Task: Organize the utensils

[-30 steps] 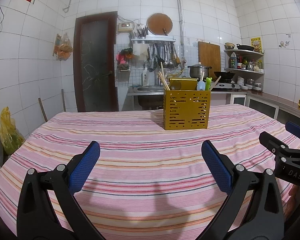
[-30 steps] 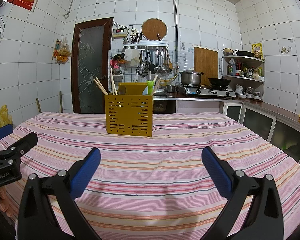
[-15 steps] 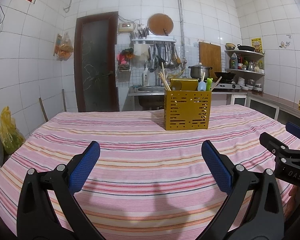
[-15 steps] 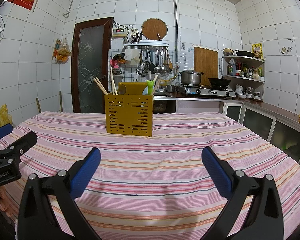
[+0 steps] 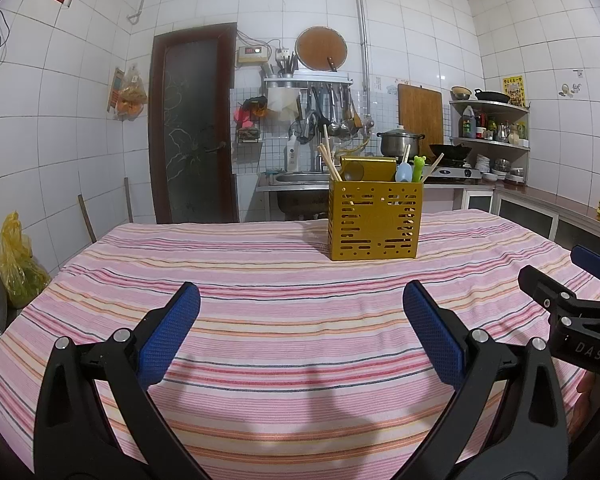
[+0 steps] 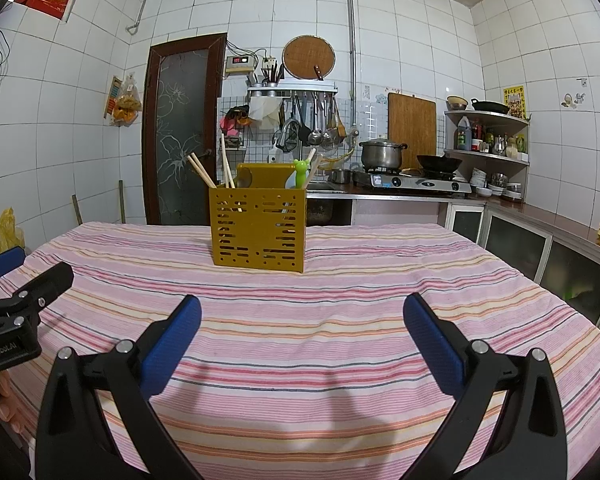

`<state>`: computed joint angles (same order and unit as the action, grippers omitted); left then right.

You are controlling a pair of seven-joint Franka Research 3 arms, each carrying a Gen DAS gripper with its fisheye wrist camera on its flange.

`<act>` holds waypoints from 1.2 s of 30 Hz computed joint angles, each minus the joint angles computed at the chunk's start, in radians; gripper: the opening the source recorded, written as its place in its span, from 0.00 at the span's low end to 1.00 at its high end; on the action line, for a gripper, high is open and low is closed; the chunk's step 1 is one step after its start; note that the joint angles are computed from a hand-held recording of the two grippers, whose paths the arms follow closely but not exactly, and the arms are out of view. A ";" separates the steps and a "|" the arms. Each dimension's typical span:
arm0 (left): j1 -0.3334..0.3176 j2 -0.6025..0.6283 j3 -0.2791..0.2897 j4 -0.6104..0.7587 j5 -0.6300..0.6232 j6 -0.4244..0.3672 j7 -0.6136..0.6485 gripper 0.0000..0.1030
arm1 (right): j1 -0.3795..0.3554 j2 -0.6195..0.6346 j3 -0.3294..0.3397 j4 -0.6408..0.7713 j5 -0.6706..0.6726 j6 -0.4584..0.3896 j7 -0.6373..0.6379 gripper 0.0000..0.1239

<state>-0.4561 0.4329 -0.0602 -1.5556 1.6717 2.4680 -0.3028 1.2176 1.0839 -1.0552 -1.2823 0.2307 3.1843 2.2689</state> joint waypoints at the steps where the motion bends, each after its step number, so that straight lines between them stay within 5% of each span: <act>1: 0.000 -0.001 0.000 -0.002 0.001 0.000 0.000 0.95 | -0.001 0.000 0.000 0.001 0.000 0.000 -0.001 0.80; 36: 0.001 0.001 0.002 -0.003 -0.015 -0.004 -0.003 0.95 | -0.012 0.014 -0.001 0.026 -0.006 -0.010 0.028 0.80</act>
<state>-0.4554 0.4336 -0.0584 -1.5588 1.6570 2.4639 -0.3063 1.2053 1.0982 -1.0562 -1.2560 0.2248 3.1740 2.2967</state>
